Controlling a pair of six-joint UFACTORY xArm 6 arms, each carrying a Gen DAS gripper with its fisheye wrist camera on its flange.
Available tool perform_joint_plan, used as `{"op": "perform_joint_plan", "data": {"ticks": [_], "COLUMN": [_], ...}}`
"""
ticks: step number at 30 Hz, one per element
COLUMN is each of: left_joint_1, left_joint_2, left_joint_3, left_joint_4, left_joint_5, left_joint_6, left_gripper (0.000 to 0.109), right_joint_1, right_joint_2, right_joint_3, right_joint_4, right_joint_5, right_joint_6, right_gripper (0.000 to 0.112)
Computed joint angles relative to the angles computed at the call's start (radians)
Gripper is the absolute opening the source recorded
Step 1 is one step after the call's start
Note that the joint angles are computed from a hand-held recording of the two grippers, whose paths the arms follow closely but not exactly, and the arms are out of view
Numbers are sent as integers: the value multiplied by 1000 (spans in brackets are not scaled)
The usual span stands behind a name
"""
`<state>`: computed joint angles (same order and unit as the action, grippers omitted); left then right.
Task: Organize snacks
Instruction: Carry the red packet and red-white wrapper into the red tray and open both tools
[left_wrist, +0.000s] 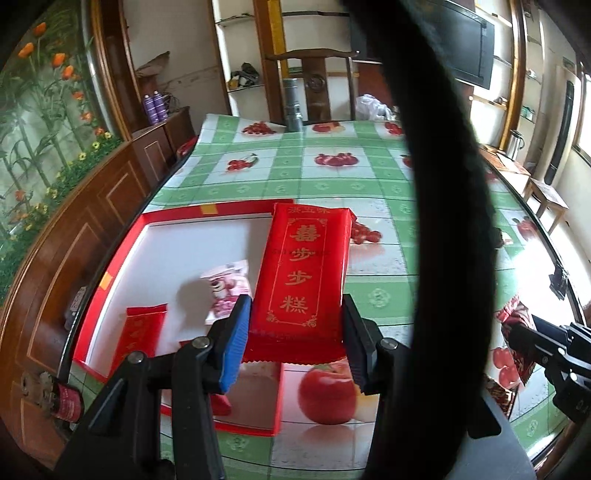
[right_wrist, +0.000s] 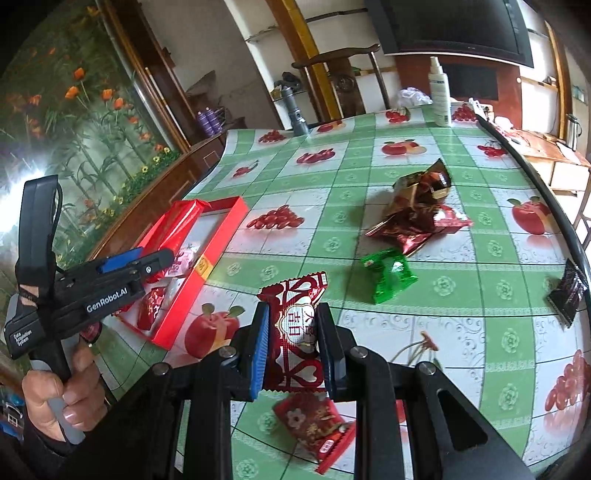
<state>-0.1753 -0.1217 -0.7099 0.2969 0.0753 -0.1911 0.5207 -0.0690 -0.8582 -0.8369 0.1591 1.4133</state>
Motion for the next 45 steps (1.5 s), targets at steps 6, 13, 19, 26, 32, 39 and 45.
{"op": "perform_joint_plan", "data": {"ticks": [6, 13, 19, 26, 32, 39, 45], "left_joint_1": [28, 61, 105, 175, 236, 247, 253], "left_joint_2": [10, 19, 40, 70, 142, 201, 223], "left_joint_3": [-2, -3, -16, -49, -124, -173, -196], "left_joint_4": [-39, -70, -74, -84, -89, -203, -269], "left_joint_5": [-7, -11, -9, -10, 2, 30, 56], "left_joint_6": [30, 53, 55, 58, 58, 150, 213], "left_gripper": [49, 49, 49, 37, 37, 35, 39], "right_joint_1": [22, 49, 80, 132, 170, 174, 171], "right_joint_2": [32, 84, 152, 277, 439, 639, 737], "right_joint_3": [-31, -78, -143, -281, -497, -791, -924], "right_joint_4": [47, 133, 267, 532, 812, 905, 946], "right_joint_5": [3, 0, -13, -25, 11, 128, 207], "right_joint_6": [-52, -146, -295, -588, -892, -1020, -1061], "right_gripper": [24, 24, 24, 24, 24, 24, 25]}}
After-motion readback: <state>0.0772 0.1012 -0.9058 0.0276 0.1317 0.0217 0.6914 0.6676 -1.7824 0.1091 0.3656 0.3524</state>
